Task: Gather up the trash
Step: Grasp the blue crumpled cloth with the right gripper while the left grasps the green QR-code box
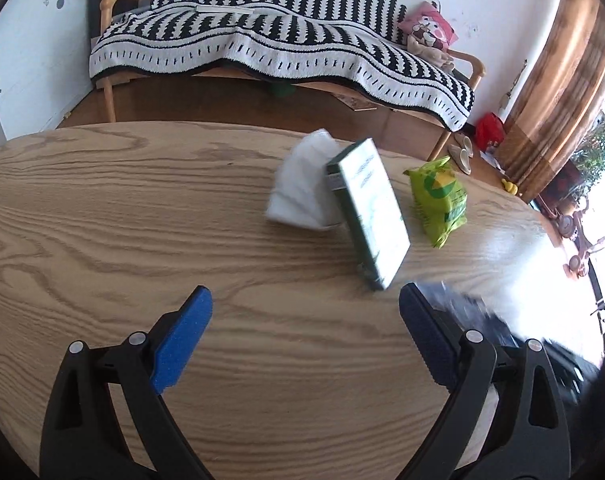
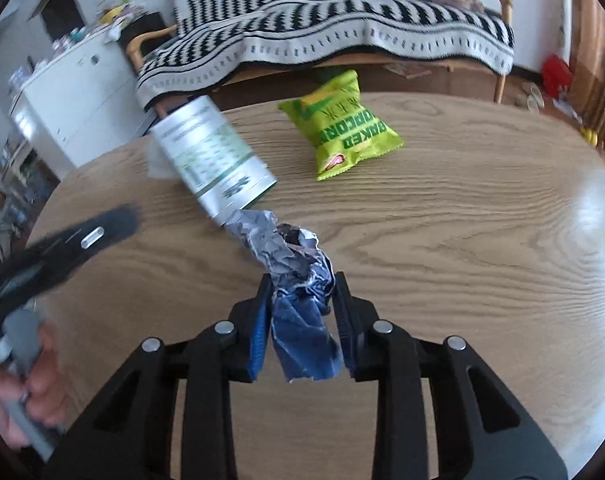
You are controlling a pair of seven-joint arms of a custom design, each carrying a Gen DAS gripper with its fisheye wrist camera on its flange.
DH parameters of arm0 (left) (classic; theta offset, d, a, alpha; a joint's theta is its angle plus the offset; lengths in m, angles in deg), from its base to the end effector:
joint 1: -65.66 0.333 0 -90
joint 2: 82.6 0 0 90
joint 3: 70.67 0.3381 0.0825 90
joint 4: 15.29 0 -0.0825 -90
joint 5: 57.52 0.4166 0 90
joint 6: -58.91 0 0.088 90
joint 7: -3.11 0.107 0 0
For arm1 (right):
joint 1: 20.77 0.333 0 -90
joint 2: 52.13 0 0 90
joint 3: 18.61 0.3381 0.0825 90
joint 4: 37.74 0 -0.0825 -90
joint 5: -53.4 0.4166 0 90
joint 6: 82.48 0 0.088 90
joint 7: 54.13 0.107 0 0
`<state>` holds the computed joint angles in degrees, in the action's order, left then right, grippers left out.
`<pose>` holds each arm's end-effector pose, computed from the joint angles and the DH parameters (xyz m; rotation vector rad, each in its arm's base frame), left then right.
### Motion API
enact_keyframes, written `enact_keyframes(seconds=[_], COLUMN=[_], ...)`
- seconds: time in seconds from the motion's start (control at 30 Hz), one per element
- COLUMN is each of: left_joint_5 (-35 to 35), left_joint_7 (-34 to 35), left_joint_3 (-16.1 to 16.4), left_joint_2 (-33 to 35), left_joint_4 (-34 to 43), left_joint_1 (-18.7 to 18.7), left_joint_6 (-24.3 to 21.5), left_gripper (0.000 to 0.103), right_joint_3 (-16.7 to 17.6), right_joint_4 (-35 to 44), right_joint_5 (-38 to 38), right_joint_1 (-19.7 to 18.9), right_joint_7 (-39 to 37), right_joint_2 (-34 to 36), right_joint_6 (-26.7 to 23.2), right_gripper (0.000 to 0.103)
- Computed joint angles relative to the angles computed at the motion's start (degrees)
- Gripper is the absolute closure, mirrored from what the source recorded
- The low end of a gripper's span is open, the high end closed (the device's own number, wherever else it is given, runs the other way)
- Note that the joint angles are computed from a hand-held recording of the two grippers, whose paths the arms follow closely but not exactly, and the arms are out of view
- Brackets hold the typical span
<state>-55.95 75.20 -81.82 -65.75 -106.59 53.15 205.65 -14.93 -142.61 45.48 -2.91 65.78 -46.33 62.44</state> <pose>0.6784 -0.2775 0.5561 -1.8546 2.0295 -0.9027 0.6214 0.2451 0.5523 -1.7722 1.8813 -0.3945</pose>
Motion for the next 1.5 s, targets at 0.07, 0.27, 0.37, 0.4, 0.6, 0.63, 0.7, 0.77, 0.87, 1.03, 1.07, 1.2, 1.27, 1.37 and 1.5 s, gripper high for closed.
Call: enact_keyframes(seconds=[0.07, 0.27, 0.37, 0.4, 0.6, 0.63, 0.7, 0.77, 0.87, 1.03, 1.07, 1.2, 1.27, 1.37, 1.5], left_joint_5=[1.46, 5.42, 7.08, 7.29, 10.41, 10.88, 11.49, 7.74, 8.65, 7.76, 7.38, 7.01, 5.53, 3.14, -3.99], left_joint_7=[-2.03, -9.72, -14.19, -15.34, -18.46, -18.4, -17.84, -15.6, -15.91, -13.83, -13.18, -11.03, -9.28, -5.91, 4.23], left_joint_3=[0.25, 1.75, 2.94, 3.12, 3.85, 3.91, 3.76, 1.2, 2.01, 0.74, 0.33, -1.05, -2.21, -4.24, -8.31], left_joint_2=[1.83, 8.85, 12.34, 13.26, 14.92, 15.07, 15.14, 13.67, 10.95, 6.4, 5.25, 0.54, -1.81, -4.72, -6.82], left_joint_4=[2.13, 11.39, 15.79, 16.86, 18.55, 18.87, 19.35, 16.73, 14.36, 10.2, 9.17, 4.78, 2.28, -0.61, -3.78], left_joint_1=[-1.39, -5.4, -6.78, -6.97, -8.1, -8.29, -8.53, -6.33, -7.07, -6.64, -6.52, -6.89, -6.84, -7.55, -8.93], left_joint_6=[-0.23, -3.12, -4.72, -5.1, -3.65, -3.87, -5.07, -2.49, -2.5, -2.16, -2.24, -1.61, -0.54, 1.29, 3.97], left_gripper=[0.011, 0.011, 0.011, 0.011, 0.016, 0.032, 0.053, 0.081, 0.09, 0.092, 0.092, 0.092, 0.092, 0.092, 0.092], right_joint_3=[0.08, 0.37, 0.63, 0.89, 0.98, 1.01, 1.28, 1.4, 2.11, 2.75, 2.76, 2.7, 2.34, 1.59, 0.11], right_joint_4=[-2.57, -12.8, -16.86, -17.7, -22.82, -23.36, -23.95, -24.44, -25.33, -28.48, -29.23, -33.59, -36.15, -39.25, -43.98], right_joint_5=[-0.5, 0.94, 1.07, 1.02, 2.28, 2.28, 2.13, 2.26, 1.73, 0.72, 0.62, -0.16, -0.55, -0.79, -1.46], right_joint_1=[0.05, -1.5, -2.82, -3.16, -4.85, -5.16, -5.74, -6.03, -6.56, -7.71, -7.98, -9.9, -11.2, -13.18, -17.4], right_joint_7=[-0.17, -0.44, -0.17, 0.05, -0.33, -0.4, -0.11, 0.06, 0.99, 3.66, 4.08, 6.2, 6.96, 7.51, 8.55], right_joint_2=[-2.93, -13.97, -18.49, -19.51, -25.33, -25.99, -26.87, -27.76, -29.41, -34.37, -35.49, -42.04, -46.13, -51.34, -60.39], right_joint_6=[-0.23, -0.5, -0.79, -1.02, -1.56, -1.79, -2.24, -2.58, -2.89, -3.67, -3.94, -5.58, -6.74, -8.53, -12.79], right_gripper=[0.073, 0.073, 0.073, 0.073, 0.073, 0.073, 0.073, 0.073, 0.073, 0.073, 0.073, 0.073, 0.073, 0.073, 0.073])
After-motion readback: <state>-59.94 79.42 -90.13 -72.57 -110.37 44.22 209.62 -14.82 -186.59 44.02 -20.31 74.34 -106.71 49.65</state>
